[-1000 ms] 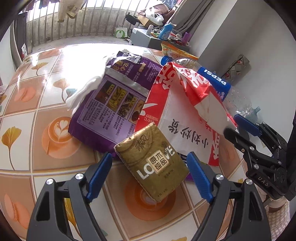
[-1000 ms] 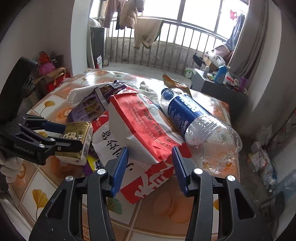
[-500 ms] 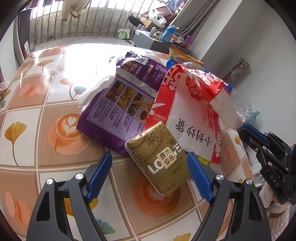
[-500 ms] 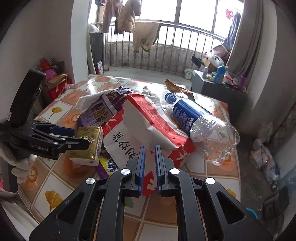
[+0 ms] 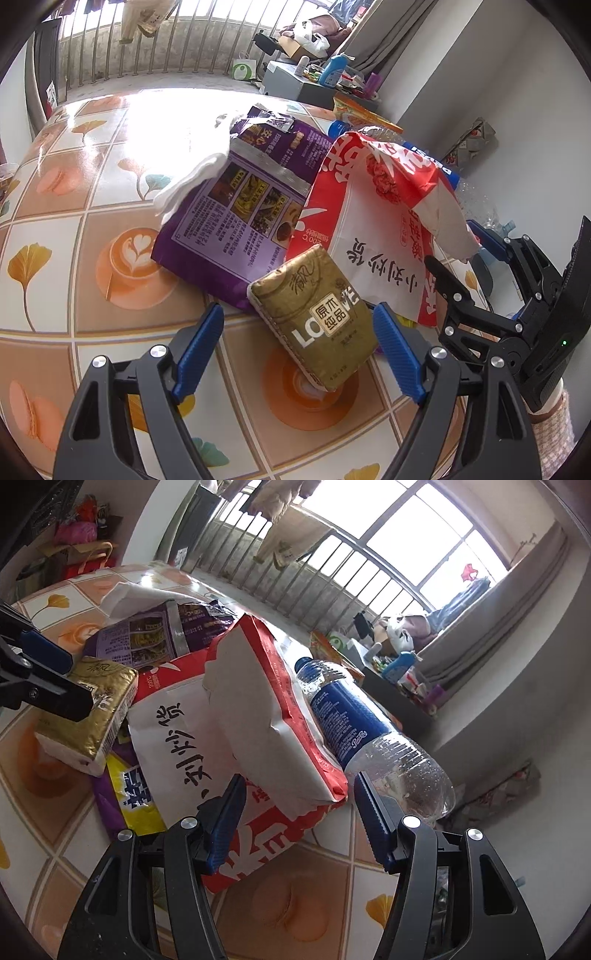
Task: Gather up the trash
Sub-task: 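Lift the red-and-white bag with the right tool while the left tool grasps the gold snack bag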
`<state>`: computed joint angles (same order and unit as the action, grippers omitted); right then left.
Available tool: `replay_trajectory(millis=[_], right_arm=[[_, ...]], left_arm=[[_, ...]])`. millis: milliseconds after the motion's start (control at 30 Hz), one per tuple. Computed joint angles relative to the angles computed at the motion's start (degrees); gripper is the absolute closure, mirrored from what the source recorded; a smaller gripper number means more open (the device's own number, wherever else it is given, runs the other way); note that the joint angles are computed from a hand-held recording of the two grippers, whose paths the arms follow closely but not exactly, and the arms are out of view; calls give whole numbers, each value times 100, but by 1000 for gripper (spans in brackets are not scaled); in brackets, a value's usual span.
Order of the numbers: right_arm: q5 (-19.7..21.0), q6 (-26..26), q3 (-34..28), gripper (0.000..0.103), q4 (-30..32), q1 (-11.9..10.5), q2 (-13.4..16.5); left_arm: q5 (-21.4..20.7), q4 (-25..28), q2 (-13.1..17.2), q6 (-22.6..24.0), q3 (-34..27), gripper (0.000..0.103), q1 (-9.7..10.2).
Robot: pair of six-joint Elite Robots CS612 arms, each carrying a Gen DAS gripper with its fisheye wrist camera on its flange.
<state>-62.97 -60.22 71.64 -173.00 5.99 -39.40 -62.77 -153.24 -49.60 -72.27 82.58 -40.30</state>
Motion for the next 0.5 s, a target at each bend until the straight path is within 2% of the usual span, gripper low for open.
replay_trajectory(millis=[133, 300, 433, 500], right_arm=[[160, 120, -96, 65, 524, -23, -58], [289, 477, -156, 72, 1336, -99, -235], [286, 951, -322, 78, 2248, -181, -345], [326, 1145, -428, 78, 2905, -235, -399]], left_arm=[[-19, -92, 0, 29, 28, 22, 7], [-31, -176, -6, 39, 64, 22, 8], [-46, -209, -13, 44, 75, 22, 11], [-61, -244, -20, 51, 89, 22, 9]])
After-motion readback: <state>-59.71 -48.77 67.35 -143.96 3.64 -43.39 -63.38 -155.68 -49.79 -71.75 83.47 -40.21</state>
